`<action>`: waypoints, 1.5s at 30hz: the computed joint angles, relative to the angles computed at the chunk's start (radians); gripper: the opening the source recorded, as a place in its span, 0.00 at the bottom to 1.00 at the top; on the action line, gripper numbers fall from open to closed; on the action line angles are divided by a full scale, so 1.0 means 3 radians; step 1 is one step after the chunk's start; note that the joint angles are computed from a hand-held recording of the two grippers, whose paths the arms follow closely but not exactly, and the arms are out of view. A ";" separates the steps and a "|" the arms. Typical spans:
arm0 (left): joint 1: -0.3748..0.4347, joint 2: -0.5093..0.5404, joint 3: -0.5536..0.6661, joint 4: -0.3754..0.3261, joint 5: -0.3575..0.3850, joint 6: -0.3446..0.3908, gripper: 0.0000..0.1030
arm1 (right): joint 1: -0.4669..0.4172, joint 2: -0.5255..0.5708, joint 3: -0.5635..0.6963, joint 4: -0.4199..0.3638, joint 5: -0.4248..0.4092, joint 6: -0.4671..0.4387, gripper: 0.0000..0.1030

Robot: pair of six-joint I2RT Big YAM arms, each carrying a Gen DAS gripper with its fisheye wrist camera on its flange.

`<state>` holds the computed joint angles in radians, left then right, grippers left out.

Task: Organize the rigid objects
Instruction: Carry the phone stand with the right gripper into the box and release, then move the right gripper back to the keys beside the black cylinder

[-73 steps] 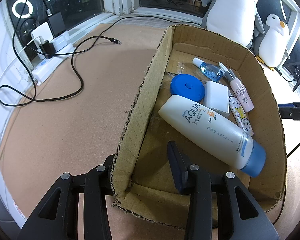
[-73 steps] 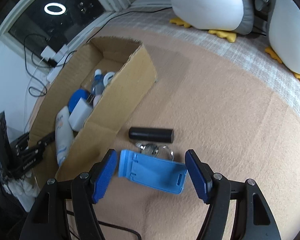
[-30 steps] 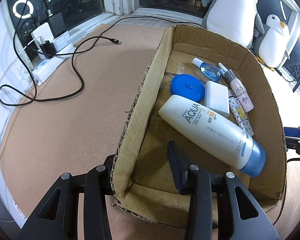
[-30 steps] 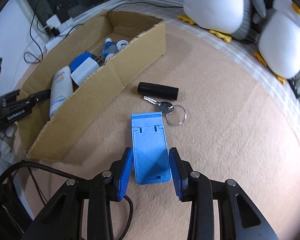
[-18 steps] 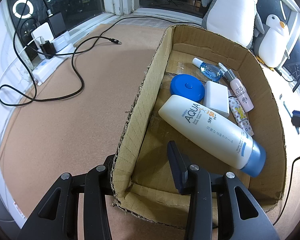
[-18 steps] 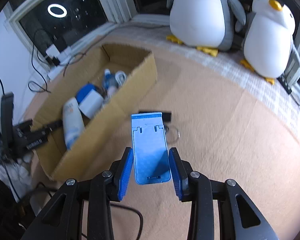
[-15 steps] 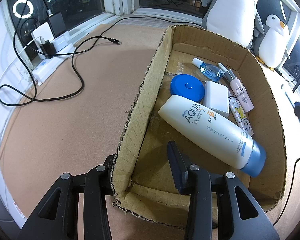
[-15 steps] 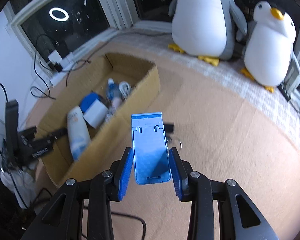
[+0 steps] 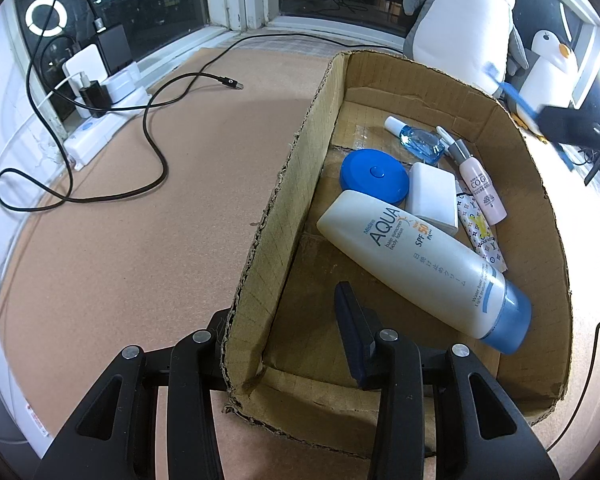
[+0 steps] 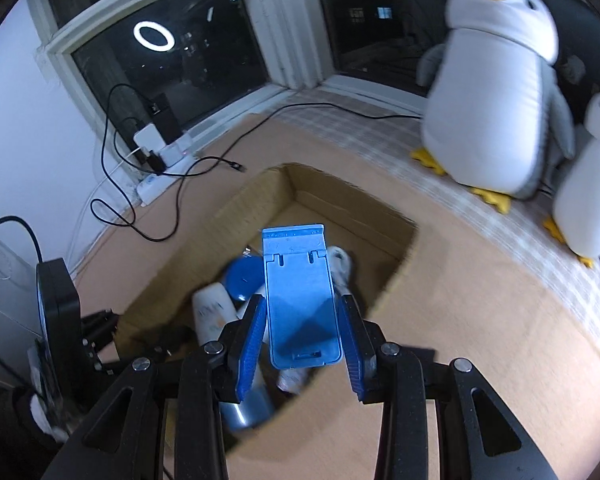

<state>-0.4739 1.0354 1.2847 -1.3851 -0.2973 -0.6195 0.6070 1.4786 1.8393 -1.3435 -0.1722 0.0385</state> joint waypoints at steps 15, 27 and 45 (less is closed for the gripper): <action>-0.0002 0.0004 0.0006 -0.0004 -0.0002 -0.0003 0.39 | 0.0249 0.0327 0.0211 0.0006 0.0096 0.0030 0.32; -0.0003 0.0002 0.0004 -0.0002 -0.0004 -0.0005 0.39 | 0.0276 0.0395 0.0264 -0.0001 0.0103 -0.0003 0.33; -0.0004 0.0001 0.0001 0.0002 -0.0005 -0.0007 0.39 | 0.0049 0.0265 0.0249 -0.0041 0.0120 0.0002 0.64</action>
